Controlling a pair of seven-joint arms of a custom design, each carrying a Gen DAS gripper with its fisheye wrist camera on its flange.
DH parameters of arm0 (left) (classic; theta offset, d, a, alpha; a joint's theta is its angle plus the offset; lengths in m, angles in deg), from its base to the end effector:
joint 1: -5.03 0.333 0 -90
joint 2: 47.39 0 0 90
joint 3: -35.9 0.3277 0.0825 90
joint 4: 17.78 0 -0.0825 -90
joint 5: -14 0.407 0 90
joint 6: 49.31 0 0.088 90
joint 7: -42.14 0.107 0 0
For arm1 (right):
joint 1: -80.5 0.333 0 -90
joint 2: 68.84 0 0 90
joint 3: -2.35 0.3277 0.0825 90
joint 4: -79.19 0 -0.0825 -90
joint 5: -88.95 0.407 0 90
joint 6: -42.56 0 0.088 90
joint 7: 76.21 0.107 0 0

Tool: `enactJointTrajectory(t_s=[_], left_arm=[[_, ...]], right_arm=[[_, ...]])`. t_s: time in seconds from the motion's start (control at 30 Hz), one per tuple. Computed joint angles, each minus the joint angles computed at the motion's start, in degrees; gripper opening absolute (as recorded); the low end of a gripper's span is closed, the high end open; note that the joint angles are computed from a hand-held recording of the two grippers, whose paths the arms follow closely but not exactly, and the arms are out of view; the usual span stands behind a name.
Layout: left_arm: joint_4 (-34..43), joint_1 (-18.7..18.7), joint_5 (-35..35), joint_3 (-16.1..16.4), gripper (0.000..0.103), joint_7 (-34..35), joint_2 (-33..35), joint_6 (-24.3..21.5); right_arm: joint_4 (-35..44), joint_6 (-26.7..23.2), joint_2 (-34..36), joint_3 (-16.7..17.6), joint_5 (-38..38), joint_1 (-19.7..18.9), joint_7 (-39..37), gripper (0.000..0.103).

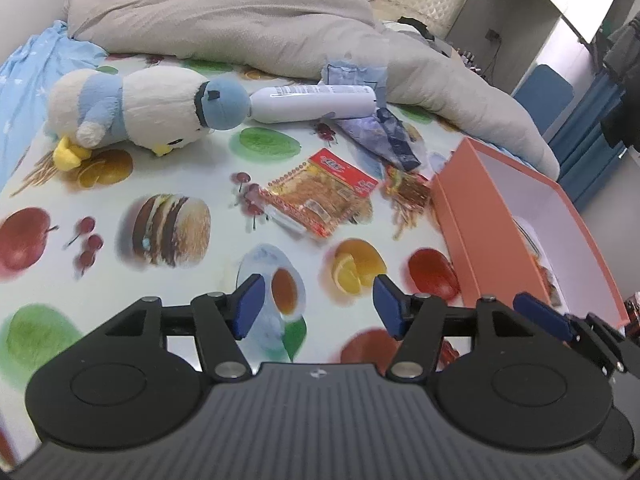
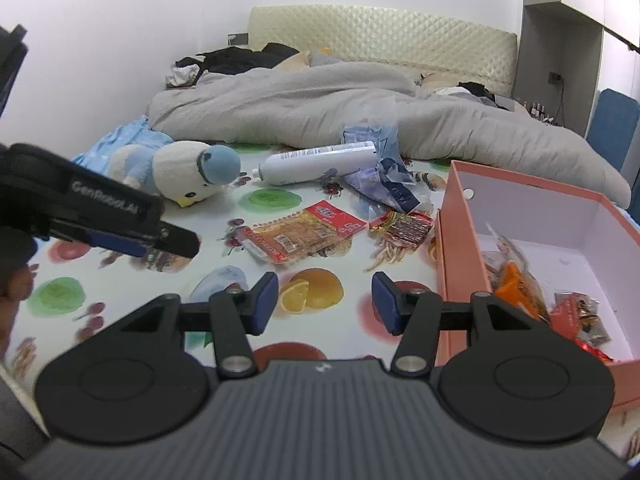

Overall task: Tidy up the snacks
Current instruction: 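Grasp the red-topped spicy strip packet with the left tool while the right tool grasps the small jerky bar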

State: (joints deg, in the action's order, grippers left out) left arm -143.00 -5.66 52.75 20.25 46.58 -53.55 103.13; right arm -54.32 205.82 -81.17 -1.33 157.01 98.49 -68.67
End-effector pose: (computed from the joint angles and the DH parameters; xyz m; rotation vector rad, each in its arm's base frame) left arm 0.5036 -0.2735 0.4928 -2.2619 1.3262 -0.8632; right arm 0.5178 0.0796 0.4806 -2.0168 1.0067 -0.5641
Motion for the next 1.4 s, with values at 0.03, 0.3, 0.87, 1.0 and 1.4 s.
enactJointTrajectory(t_s=[0.03, 0.3, 0.87, 1.0, 1.4], left_arm=[[0.64, 0.41, 0.67, 0.22, 0.066, -0.4, 0.95, 0.21], [6.32, 1.5, 3.82, 4.51, 0.078, -1.83, 8.7, 3.43], [17.68, -1.9, -4.67, 15.36, 0.077, 9.78, 25.25, 14.43], [17.59, -2.5, -6.86, 16.29, 0.077, 12.45, 25.78, 15.12], [15.09, -3.14, -7.54, 16.72, 0.078, 13.77, 23.46, 14.48]], right_arm=[[0.88, 0.46, 1.16, 0.07, 0.82, 0.3, -0.44, 0.054], [9.45, 6.95, 11.29, 4.29, 15.25, -0.12, -13.44, 0.054], [36.04, 21.73, 38.22, 12.3, 26.4, -3.16, -32.55, 0.054], [40.81, 22.99, 42.96, 11.9, 25.13, -2.03, -34.69, 0.044], [39.42, 22.76, 46.33, -2.94, 0.46, 10.22, -8.24, 0.011]])
